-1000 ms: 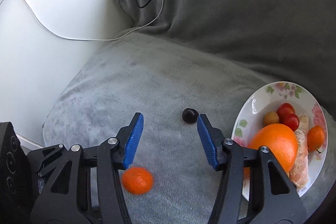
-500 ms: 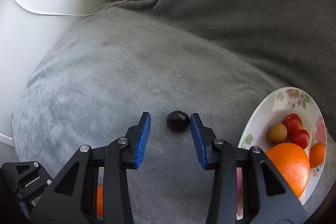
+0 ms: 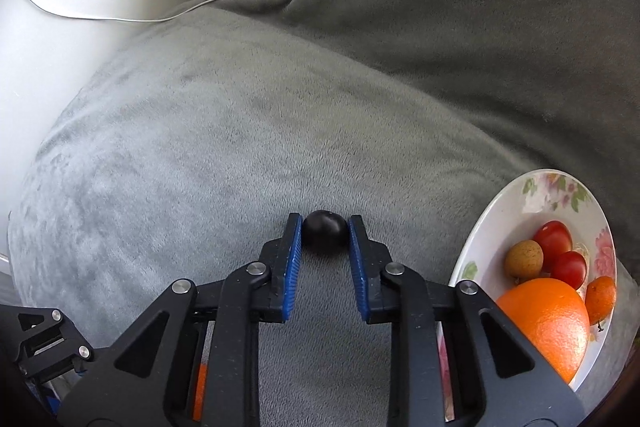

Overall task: Organize fruits
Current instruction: 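Carry the plum and tangerine over the plate with both tools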

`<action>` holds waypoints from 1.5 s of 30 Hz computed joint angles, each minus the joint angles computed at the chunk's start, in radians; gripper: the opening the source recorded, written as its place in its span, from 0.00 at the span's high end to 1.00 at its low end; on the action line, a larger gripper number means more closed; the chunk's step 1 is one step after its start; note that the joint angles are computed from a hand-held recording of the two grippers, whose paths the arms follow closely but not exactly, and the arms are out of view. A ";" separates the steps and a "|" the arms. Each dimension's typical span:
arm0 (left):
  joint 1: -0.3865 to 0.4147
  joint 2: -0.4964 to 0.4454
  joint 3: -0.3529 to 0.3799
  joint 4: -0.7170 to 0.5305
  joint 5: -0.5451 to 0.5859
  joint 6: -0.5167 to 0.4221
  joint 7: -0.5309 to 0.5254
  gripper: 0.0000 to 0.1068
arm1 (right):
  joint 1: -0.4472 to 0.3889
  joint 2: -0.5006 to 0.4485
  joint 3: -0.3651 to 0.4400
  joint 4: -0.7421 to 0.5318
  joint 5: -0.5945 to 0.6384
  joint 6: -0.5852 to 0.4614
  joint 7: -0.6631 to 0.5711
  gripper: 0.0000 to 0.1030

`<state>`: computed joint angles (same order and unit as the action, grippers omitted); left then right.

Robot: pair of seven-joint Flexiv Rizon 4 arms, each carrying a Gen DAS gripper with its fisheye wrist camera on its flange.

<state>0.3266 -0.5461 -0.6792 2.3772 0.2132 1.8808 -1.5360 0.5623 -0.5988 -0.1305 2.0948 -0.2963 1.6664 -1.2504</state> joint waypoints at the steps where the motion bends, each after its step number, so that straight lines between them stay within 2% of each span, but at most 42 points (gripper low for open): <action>1: 0.007 0.002 -0.006 0.006 0.003 0.004 -0.002 0.65 | -0.008 0.020 0.004 0.025 0.003 0.015 -0.007 0.77; 7: 0.036 0.011 -0.023 0.014 0.024 0.021 -0.013 0.65 | -0.022 0.082 0.016 0.084 0.034 0.081 -0.042 0.77; 11: 0.057 0.017 -0.049 -0.001 0.031 0.018 -0.017 0.65 | 0.014 0.150 -0.027 0.157 0.092 0.144 -0.088 0.77; 13: 0.070 0.013 -0.068 -0.016 0.033 0.012 -0.014 0.65 | -0.010 0.184 -0.010 0.185 0.121 0.165 -0.110 0.77; 16: 0.068 0.013 -0.078 -0.043 0.028 0.009 -0.004 0.65 | 0.046 0.224 -0.080 0.230 0.199 0.200 -0.153 0.77; 19: 0.055 0.009 -0.090 -0.082 0.018 -0.002 0.005 0.65 | 0.004 0.256 -0.067 0.249 0.244 0.200 -0.177 0.77; 23: 0.033 -0.019 -0.099 -0.142 0.006 -0.015 0.030 0.65 | -0.013 0.284 -0.092 0.265 0.289 0.190 -0.211 0.77; 29: -0.022 -0.051 -0.107 -0.218 -0.036 -0.048 0.068 0.65 | -0.067 0.290 -0.080 0.277 0.316 0.189 -0.227 0.77; 37: -0.109 -0.105 -0.075 -0.334 -0.121 -0.115 0.144 0.65 | -0.144 0.268 -0.025 0.274 0.308 0.193 -0.221 0.77; 45: -0.153 -0.147 -0.069 -0.400 -0.209 -0.174 0.213 0.66 | -0.235 0.232 0.041 0.249 0.272 0.190 -0.203 0.77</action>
<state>0.1733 -0.6931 -0.7482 1.9775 0.0044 1.7071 -1.3233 0.3269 -0.3664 -0.0898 2.3434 -0.0242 1.8566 -1.4535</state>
